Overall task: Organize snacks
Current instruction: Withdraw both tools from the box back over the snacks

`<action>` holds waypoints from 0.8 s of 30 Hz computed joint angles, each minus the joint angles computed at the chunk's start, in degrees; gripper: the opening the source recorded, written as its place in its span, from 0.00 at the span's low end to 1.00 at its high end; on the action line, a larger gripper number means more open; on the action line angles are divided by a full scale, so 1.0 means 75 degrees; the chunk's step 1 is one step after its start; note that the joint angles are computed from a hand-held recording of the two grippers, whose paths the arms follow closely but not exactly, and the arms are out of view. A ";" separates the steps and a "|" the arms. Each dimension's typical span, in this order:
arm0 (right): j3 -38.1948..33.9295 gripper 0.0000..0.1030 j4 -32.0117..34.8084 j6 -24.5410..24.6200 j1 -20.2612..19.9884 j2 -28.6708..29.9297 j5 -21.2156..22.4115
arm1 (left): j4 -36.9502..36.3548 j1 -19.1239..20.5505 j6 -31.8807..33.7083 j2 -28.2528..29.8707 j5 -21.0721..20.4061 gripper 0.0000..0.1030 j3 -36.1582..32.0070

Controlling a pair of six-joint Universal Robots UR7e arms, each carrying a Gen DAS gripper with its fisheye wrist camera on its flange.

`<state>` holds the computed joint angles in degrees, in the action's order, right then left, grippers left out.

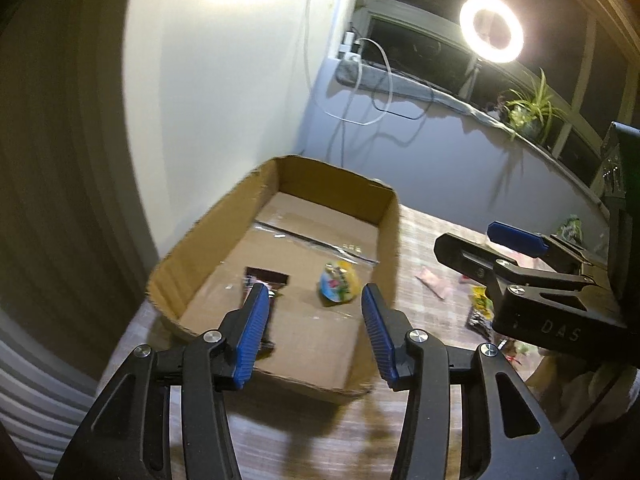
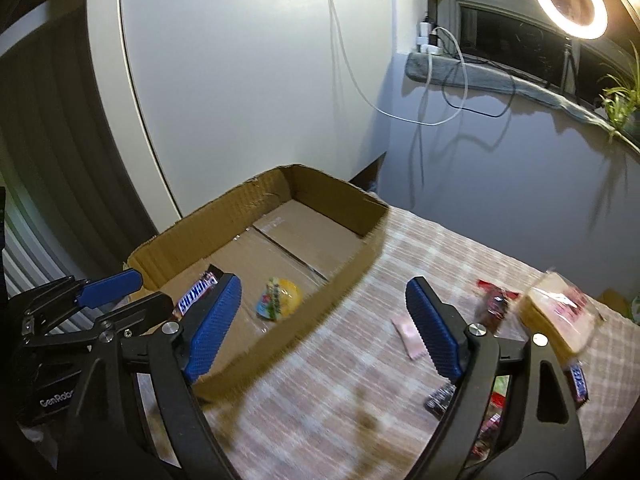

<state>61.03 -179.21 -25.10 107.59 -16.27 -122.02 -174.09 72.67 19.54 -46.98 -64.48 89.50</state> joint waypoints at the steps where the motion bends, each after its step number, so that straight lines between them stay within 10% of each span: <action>1: 0.0171 0.84 -0.0116 -0.0006 -0.0012 -0.0101 -0.0016 | -0.0013 -0.0028 0.0018 0.0008 -0.0010 0.46 0.0028; 24: 0.4112 0.86 -0.2337 0.0283 -0.0800 -0.2582 -0.0944 | 0.0578 -0.0598 0.0278 0.0393 -0.0845 0.46 0.0494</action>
<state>91.87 -196.74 -22.98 101.59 -35.64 -129.10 -169.76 68.19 21.63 -44.03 -70.82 93.21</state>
